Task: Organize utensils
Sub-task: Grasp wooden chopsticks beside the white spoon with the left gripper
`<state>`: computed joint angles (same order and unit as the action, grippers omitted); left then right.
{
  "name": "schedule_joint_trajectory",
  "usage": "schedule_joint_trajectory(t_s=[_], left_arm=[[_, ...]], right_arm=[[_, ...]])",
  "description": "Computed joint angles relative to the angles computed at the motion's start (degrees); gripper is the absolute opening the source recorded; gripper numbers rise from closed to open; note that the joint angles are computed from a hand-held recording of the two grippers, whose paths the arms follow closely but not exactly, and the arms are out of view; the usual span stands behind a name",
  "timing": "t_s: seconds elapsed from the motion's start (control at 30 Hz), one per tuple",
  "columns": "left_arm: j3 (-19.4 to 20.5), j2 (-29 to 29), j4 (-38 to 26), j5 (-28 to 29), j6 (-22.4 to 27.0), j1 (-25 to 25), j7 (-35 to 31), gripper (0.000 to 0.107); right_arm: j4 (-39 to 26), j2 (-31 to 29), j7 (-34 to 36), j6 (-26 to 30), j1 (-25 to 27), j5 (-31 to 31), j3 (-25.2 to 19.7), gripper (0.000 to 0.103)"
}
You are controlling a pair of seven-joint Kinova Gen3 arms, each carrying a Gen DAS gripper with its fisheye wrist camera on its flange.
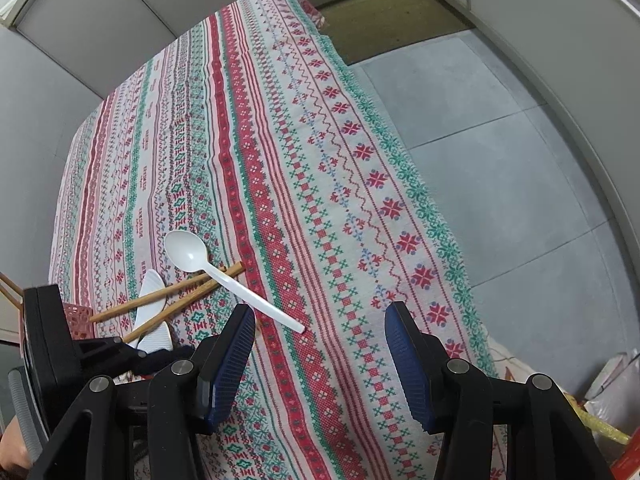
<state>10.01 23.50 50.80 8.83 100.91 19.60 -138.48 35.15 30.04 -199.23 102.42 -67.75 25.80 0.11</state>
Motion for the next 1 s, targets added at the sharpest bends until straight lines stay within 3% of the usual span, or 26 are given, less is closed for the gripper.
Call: schedule_joint_trajectory(t_s=[0.23,0.37,0.4,0.47,0.6,0.7,1.0], left_arm=[[-1.1,3.1,-4.7,3.0,2.8,-1.4,10.9,0.017],[-0.5,5.4,-7.6,7.7,6.3,-4.9,16.1,0.015],[-0.3,5.9,-8.2,8.6,7.1,-5.6,17.0,0.014],[0.1,6.5,-9.3,10.5,8.4,-7.0,18.1,0.000],[-0.3,6.7,-11.0,8.7,8.5,-7.3,16.3,0.000],[-0.2,9.0,-14.4,9.1,11.7,-8.3,16.7,0.000],[-0.8,5.8,-10.9,4.8,8.8,-6.3,9.7,0.003]], right_arm=[[-0.8,0.4,0.5,0.6,0.0,-0.2,0.1,0.059],[-1.5,0.7,1.1,0.7,0.2,-0.4,0.2,0.059],[-2.1,1.0,1.4,0.9,0.2,-0.4,0.3,0.059],[-3.6,1.7,2.4,1.6,0.2,-0.4,0.5,0.059],[-6.0,3.0,3.9,2.6,0.2,-1.1,1.2,0.059],[-6.7,3.4,4.3,2.7,0.4,-1.7,1.6,0.059],[-7.2,3.7,4.3,2.7,0.1,-2.1,2.3,0.059]])
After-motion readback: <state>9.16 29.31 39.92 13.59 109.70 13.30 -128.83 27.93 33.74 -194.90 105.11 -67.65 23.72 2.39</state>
